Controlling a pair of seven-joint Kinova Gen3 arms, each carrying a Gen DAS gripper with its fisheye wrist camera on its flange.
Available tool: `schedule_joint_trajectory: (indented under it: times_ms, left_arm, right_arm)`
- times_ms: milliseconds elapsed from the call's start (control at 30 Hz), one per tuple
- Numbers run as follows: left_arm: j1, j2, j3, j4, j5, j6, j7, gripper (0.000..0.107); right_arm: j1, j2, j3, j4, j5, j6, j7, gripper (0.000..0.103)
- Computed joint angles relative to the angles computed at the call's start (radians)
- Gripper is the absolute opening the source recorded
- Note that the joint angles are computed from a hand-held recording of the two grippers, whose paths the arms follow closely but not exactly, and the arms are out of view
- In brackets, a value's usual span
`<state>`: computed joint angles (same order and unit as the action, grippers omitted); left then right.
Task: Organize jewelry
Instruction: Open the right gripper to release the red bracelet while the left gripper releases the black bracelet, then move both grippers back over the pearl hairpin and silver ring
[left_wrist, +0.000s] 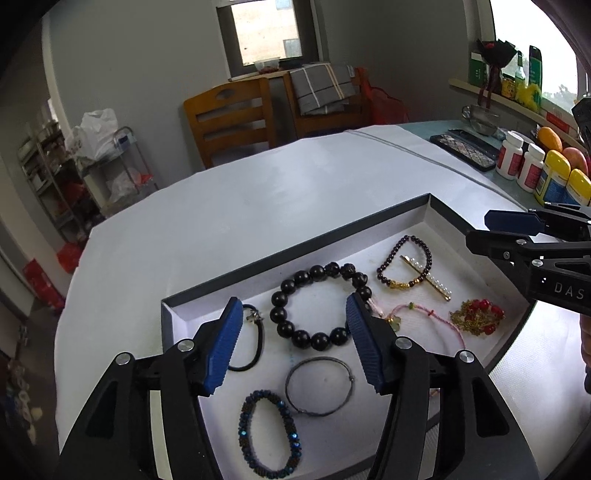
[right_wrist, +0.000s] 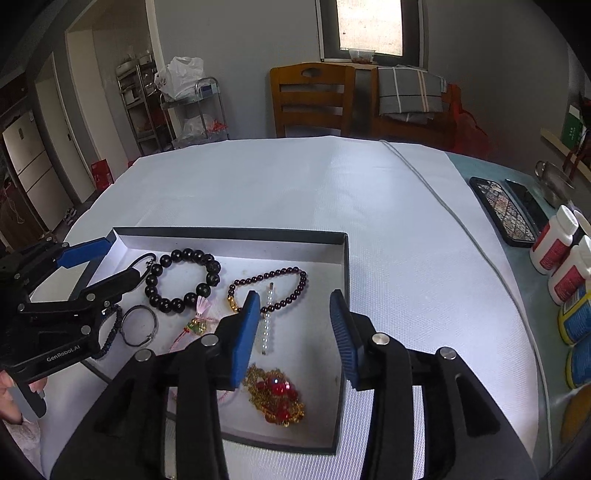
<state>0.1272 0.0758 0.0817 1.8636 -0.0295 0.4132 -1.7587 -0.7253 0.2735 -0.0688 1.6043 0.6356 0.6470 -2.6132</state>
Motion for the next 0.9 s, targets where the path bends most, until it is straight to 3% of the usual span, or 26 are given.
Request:
schedule_joint_trajectory:
  times_ms: [67, 333, 667, 900]
  left_arm:
    - [0.0, -0.024, 0.003, 0.021, 0.013, 0.001, -0.005, 0.069]
    - [-0.001, -0.144, -0.008, 0.116, 0.102, 0.0, -0.083, 0.073]
    - [0.018, -0.288, -0.031, 0.216, 0.137, 0.026, -0.132, 0.078]
    - [0.061, -0.356, -0.092, 0.267, 0.199, 0.055, -0.224, 0.079]
  right_arm:
    - [-0.022, -0.023, 0.001, 0.027, 0.027, 0.009, -0.027, 0.047]
    - [-0.054, -0.098, -0.061, 0.134, 0.125, 0.013, -0.15, 0.062]
    - [-0.098, -0.158, -0.153, 0.203, 0.241, 0.082, -0.286, 0.065]
    - [-0.099, -0.189, -0.204, 0.256, 0.272, 0.096, -0.35, 0.066]
